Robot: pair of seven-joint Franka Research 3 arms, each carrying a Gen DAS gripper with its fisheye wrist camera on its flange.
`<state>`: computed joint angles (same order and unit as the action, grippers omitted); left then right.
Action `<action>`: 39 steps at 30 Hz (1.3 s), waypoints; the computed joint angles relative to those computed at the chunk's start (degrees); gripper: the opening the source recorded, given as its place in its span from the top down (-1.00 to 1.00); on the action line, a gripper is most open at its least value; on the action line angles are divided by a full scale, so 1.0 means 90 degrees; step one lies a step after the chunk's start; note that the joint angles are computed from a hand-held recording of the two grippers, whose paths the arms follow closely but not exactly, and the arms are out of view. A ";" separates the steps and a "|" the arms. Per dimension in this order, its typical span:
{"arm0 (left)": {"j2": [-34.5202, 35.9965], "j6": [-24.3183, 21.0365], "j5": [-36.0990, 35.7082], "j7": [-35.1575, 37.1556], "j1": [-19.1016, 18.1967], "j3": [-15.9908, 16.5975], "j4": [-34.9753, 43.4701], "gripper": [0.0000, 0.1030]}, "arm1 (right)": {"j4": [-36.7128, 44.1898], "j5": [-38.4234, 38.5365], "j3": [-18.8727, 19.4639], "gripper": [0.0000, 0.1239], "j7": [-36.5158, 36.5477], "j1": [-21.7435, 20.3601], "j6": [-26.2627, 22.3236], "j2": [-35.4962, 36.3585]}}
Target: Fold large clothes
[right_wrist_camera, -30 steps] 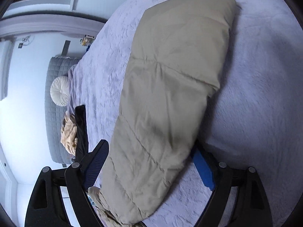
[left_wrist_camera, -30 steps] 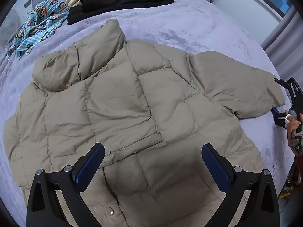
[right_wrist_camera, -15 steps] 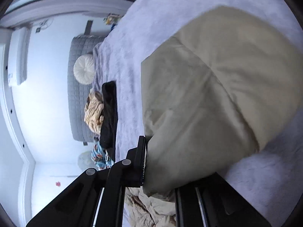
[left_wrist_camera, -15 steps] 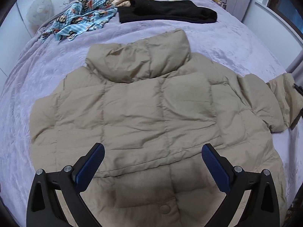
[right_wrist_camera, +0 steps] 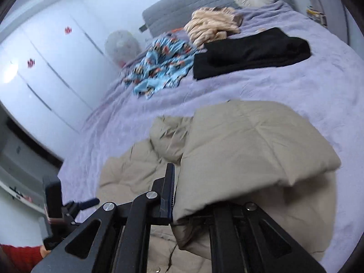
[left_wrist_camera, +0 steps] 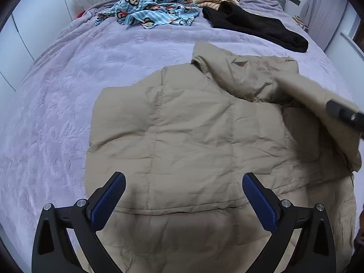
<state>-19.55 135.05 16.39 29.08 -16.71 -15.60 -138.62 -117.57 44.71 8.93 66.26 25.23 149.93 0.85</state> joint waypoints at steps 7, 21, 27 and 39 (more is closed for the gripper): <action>-0.0221 0.0407 -0.0369 0.0217 -0.0004 0.0216 -0.0473 -1.00 | -0.0628 -0.0530 0.0110 0.84 0.1398 0.0159 0.0069 0.0423; -0.0309 0.1435 -0.1023 0.0852 0.0189 0.0533 -0.0799 -1.00 | -0.1820 0.1027 -0.0382 -0.20 0.2247 -0.0155 0.0406 -0.1002; -0.0828 0.2400 -0.2195 0.1587 -0.0240 0.1281 -0.1462 -1.00 | -0.1086 0.1310 -0.0256 0.76 0.1651 -0.0084 0.0612 -0.0433; -0.0737 0.3975 -0.6240 0.5221 -0.3608 0.4224 -0.1432 -1.00 | -0.0397 -0.0853 0.0332 -0.04 0.1477 0.0539 -0.0684 0.0158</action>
<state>-26.18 170.83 -39.77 76.07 -49.18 22.42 -151.51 -121.15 37.03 11.92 79.55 30.08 143.77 2.27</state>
